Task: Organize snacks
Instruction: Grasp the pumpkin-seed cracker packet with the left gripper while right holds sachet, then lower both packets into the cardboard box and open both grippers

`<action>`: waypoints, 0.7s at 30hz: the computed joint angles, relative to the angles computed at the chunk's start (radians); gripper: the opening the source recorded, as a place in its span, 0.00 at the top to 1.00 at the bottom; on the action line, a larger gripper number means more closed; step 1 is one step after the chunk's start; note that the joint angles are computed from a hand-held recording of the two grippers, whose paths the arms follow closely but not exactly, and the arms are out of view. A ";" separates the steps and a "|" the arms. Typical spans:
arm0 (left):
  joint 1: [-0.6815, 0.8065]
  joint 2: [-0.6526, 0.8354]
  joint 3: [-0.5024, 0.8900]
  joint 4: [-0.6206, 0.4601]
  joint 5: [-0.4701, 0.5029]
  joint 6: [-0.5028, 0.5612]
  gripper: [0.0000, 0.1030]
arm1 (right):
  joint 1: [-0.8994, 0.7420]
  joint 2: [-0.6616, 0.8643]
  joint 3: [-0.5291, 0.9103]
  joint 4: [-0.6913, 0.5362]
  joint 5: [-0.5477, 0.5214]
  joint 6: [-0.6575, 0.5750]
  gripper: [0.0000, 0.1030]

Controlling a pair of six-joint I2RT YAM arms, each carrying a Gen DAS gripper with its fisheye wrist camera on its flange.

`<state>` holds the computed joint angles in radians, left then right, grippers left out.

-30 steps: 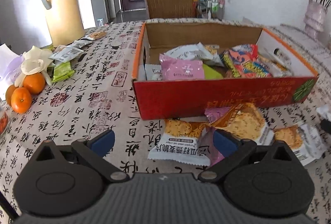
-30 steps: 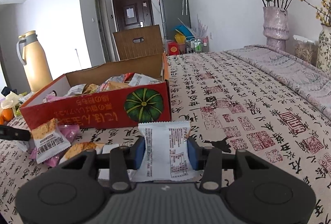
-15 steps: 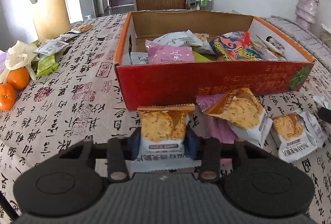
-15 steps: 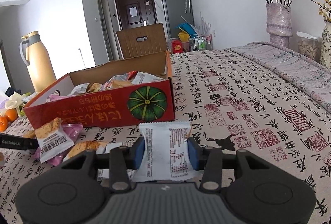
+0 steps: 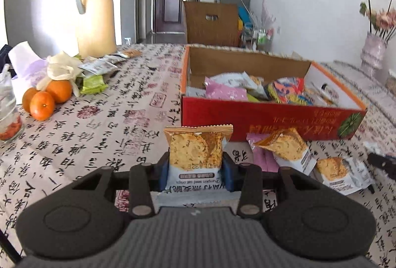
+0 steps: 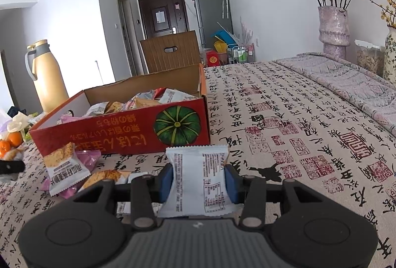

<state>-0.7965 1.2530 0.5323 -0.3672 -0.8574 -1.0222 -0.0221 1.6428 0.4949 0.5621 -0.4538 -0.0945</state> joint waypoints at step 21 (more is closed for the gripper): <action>-0.037 -0.034 0.071 0.090 -0.077 0.098 0.59 | 0.075 -0.196 -0.009 -0.038 0.004 0.013 0.58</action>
<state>-0.8333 1.2194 0.6031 -0.2773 -0.9342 -0.9238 0.0531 1.4469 0.4856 0.5241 -0.4501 -0.0812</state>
